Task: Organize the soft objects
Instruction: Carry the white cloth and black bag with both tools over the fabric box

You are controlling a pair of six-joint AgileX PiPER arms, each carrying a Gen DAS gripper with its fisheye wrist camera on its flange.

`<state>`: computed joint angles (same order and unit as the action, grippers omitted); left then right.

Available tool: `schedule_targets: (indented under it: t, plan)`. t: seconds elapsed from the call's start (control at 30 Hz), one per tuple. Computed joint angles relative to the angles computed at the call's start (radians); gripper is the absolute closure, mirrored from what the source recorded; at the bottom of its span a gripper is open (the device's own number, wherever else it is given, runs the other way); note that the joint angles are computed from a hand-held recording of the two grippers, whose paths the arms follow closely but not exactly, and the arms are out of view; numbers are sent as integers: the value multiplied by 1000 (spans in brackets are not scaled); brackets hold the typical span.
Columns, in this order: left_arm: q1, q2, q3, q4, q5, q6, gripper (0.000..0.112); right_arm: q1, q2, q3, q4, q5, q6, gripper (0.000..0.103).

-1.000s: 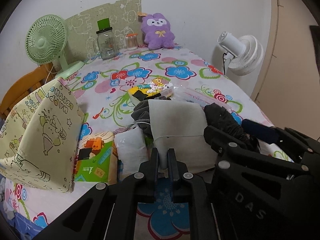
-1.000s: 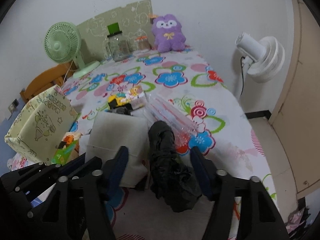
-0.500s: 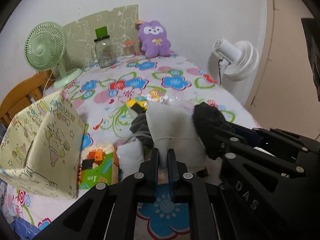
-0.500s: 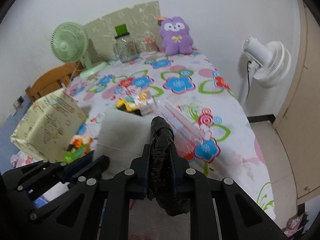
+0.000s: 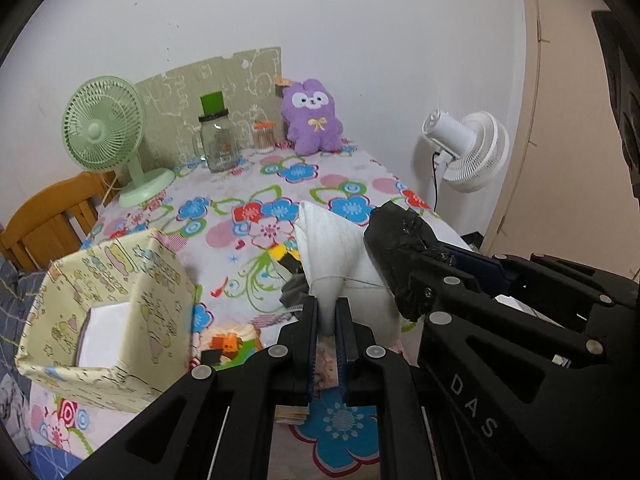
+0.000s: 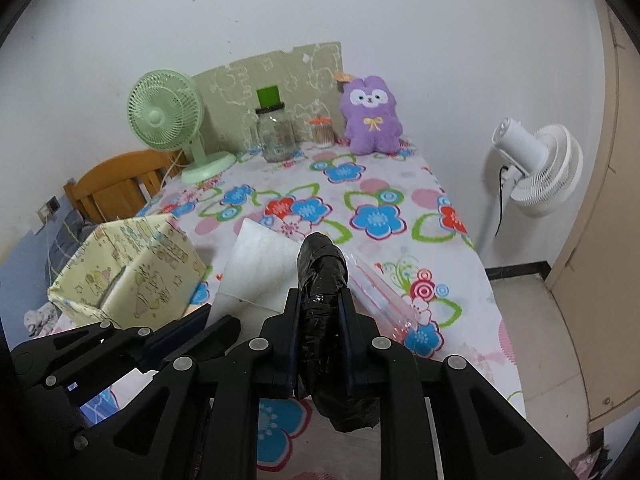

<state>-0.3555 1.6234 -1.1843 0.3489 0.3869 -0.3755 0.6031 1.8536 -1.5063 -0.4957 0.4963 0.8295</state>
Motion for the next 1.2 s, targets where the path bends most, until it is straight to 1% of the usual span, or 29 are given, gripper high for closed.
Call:
schedule_targets:
  t: [0.13,0.3,0.53,0.7,0.93,1.1,1.2]
  plan:
    - [10,-31,-6,-5,8,15,107,20,-8,-36,-21,33,8,83]
    - [33,-60,-19,-44,19,64,107,40,-5,-93,-38,76,8,83]
    - [65,-61,-53,-66,40,106,107,64,22,-177,-46,133,0,83]
    - [91,-62,-64,-82,45,137,107,84,54,-241,-54,171,3,83]
    - [150,-68,-75,-164,50,237,107,111,118,-358,-44,227,-18,83]
    - [201,-71,-80,-221,48,307,107,132,181,-472,-25,271,-49,83]
    - [235,-73,-83,-278,46,372,107,140,227,-555,3,300,-84,83]
